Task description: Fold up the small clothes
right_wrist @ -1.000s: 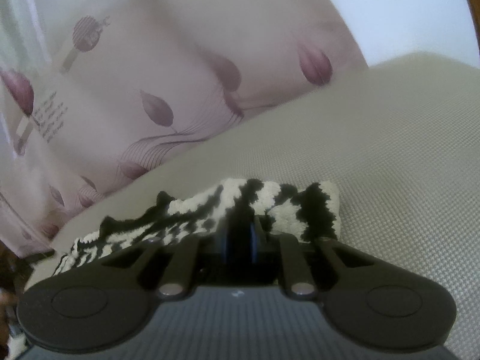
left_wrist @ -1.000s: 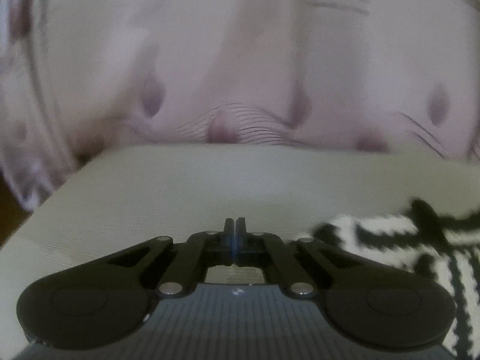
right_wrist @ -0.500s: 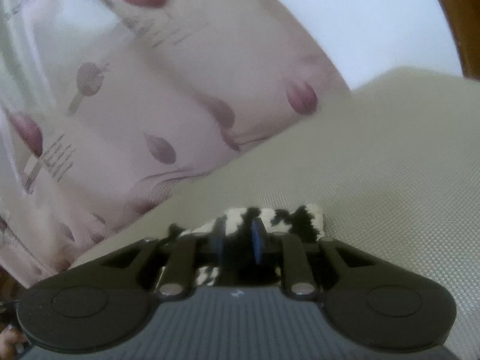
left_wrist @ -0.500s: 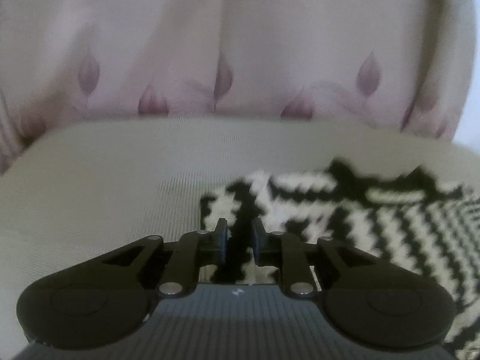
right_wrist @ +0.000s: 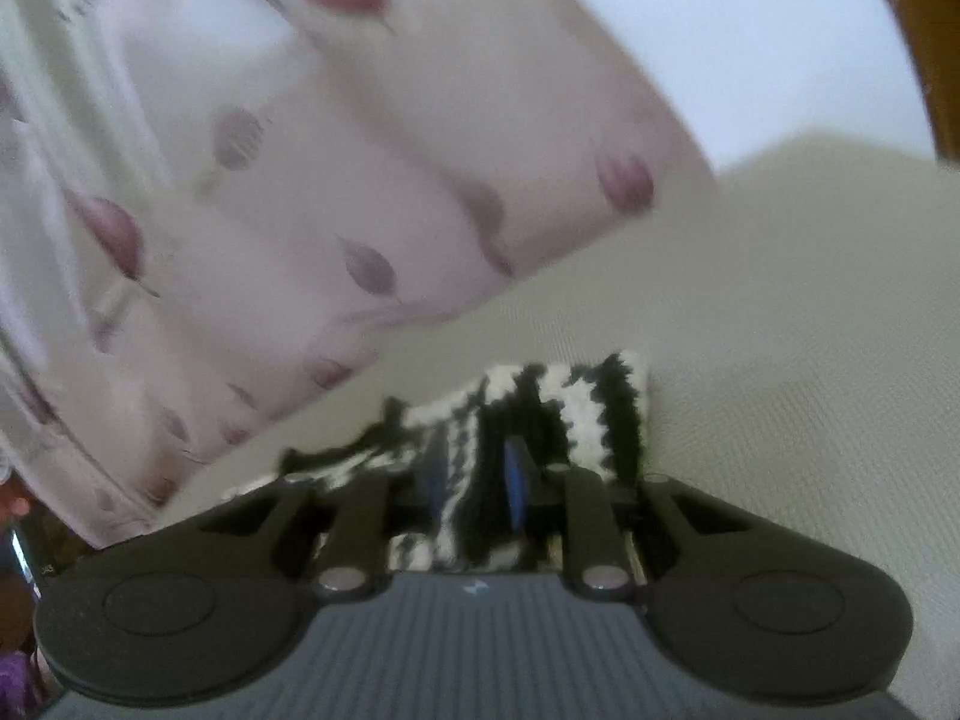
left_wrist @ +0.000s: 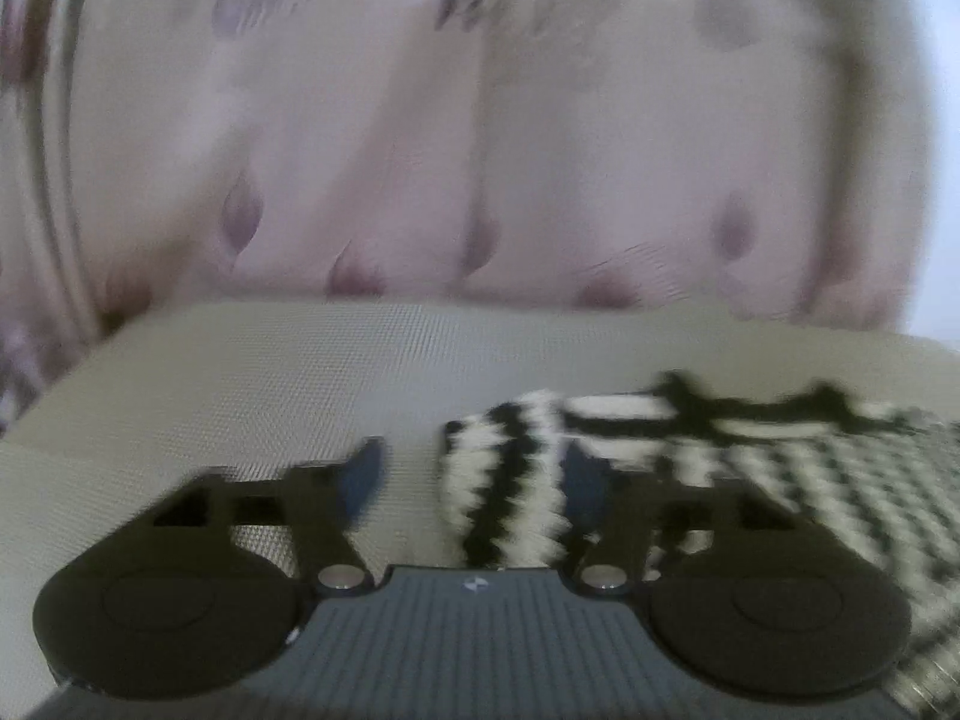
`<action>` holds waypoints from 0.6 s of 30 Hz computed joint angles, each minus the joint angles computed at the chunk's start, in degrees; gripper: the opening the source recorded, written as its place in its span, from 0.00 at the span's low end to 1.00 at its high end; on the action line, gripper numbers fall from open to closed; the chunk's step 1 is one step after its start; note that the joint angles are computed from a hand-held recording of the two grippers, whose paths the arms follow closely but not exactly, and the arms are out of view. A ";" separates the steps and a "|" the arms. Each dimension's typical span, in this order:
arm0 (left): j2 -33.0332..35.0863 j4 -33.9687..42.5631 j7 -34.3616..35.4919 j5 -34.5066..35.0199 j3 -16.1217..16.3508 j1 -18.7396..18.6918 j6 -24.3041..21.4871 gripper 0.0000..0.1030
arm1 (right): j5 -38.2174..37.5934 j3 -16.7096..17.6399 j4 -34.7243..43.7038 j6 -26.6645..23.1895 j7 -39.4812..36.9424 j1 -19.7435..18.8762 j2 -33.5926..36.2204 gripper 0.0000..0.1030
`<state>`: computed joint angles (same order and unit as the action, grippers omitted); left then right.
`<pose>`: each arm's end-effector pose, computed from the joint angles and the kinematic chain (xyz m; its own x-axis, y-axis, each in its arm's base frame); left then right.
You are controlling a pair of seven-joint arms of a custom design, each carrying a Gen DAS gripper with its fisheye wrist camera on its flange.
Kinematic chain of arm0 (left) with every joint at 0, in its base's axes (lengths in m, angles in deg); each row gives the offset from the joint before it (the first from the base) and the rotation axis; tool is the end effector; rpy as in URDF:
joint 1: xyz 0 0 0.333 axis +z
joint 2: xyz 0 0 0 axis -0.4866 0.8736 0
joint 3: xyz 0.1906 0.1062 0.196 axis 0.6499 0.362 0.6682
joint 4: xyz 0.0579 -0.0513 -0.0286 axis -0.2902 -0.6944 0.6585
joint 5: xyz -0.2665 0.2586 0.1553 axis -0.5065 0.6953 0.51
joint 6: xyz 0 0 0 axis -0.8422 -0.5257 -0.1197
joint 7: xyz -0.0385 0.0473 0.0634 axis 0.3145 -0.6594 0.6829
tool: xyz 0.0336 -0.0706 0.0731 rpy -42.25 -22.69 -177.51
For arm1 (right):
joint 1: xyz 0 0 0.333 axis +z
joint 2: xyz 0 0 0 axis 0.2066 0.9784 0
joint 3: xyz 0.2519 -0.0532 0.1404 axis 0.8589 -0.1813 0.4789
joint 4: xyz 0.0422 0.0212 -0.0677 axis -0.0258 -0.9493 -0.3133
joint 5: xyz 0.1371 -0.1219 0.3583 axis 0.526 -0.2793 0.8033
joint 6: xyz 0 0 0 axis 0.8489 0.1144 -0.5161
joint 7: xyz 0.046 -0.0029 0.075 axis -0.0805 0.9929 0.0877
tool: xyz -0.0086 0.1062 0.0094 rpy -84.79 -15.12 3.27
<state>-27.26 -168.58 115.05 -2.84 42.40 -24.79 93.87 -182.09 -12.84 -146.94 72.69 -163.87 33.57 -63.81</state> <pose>0.6920 -0.1011 0.4717 -0.4954 -0.8687 -0.0020 -0.3959 0.2278 -0.8896 0.4944 0.3044 0.4600 -0.2914 -0.7299 -0.6183 -0.2112 0.6795 -0.7027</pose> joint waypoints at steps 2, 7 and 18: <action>-7.97 -7.91 15.11 -15.25 -4.67 6.71 -4.50 0.98 | -0.65 1.87 -5.35 -2.49 3.35 1.52 -4.86 0.29; -24.44 -25.69 27.78 -23.96 0.22 9.61 -19.31 1.00 | 5.87 7.70 -15.05 -6.40 3.40 5.60 -13.63 0.37; -30.91 -35.33 12.62 -12.64 13.70 7.70 -34.68 0.98 | 17.17 15.35 -15.26 -17.03 -1.38 11.94 -12.32 0.43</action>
<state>-58.17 -203.90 127.66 -15.47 56.10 -17.09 59.19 -164.92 2.51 -162.21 55.66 -165.24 45.51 -76.13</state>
